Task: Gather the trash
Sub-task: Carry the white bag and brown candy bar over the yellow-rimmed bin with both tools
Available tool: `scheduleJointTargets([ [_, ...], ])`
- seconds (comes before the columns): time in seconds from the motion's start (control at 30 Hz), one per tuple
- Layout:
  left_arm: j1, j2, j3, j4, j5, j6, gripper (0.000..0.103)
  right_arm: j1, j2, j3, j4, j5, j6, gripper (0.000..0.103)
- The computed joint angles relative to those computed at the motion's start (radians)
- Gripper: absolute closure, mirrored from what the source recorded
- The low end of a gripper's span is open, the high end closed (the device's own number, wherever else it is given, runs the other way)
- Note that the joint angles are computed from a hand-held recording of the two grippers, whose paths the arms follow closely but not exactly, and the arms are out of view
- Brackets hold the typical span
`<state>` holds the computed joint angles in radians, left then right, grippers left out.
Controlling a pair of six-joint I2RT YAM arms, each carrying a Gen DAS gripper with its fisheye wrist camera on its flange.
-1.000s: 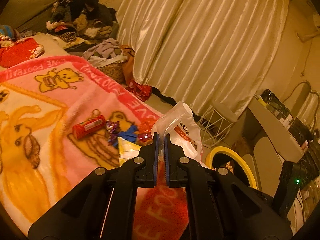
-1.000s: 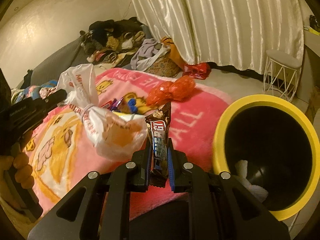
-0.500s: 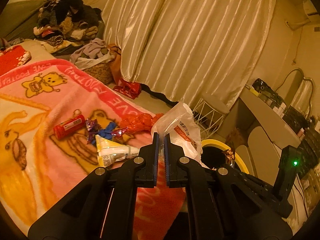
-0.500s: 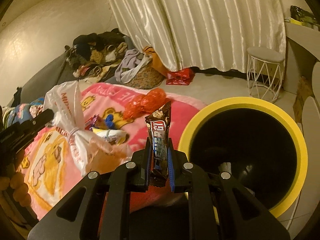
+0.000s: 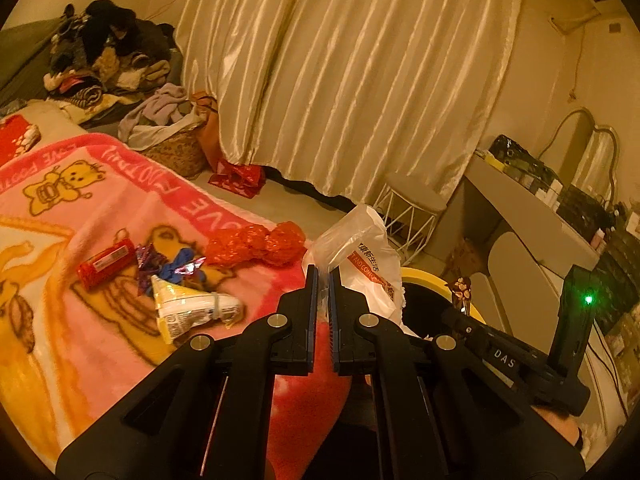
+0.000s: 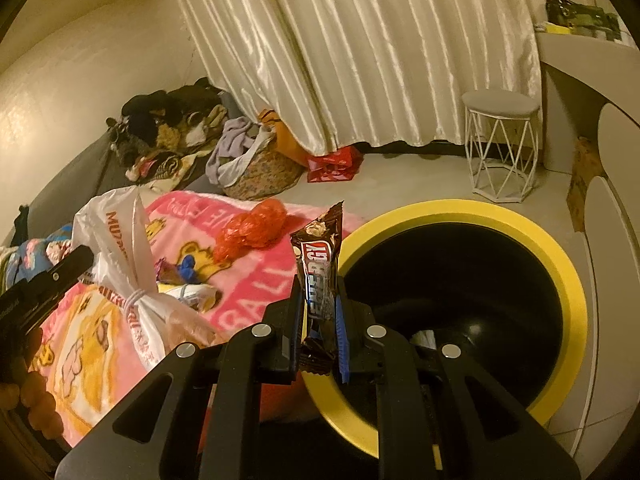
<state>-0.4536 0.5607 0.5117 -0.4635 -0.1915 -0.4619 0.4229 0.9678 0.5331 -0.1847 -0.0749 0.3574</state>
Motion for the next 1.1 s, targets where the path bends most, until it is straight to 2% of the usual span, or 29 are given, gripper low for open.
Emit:
scheduleJointTargets([
  [0.43, -0.137, 0.134, 0.021, 0.087, -0.089, -0.024, 0.101, -0.163, -0.027, -0.022, 0.0, -0.09, -0.029, 0.089],
  [0.73, -0.214, 0.237, 0.037, 0.152, -0.146, -0.034, 0.101, -0.219, -0.028, -0.039, 0.01, -0.097, -0.047, 0.089],
  [1.1, -0.271, 0.358, 0.051, 0.234, -0.171, -0.031, 0.101, -0.314, -0.013, -0.061, 0.032, -0.13, -0.06, 0.089],
])
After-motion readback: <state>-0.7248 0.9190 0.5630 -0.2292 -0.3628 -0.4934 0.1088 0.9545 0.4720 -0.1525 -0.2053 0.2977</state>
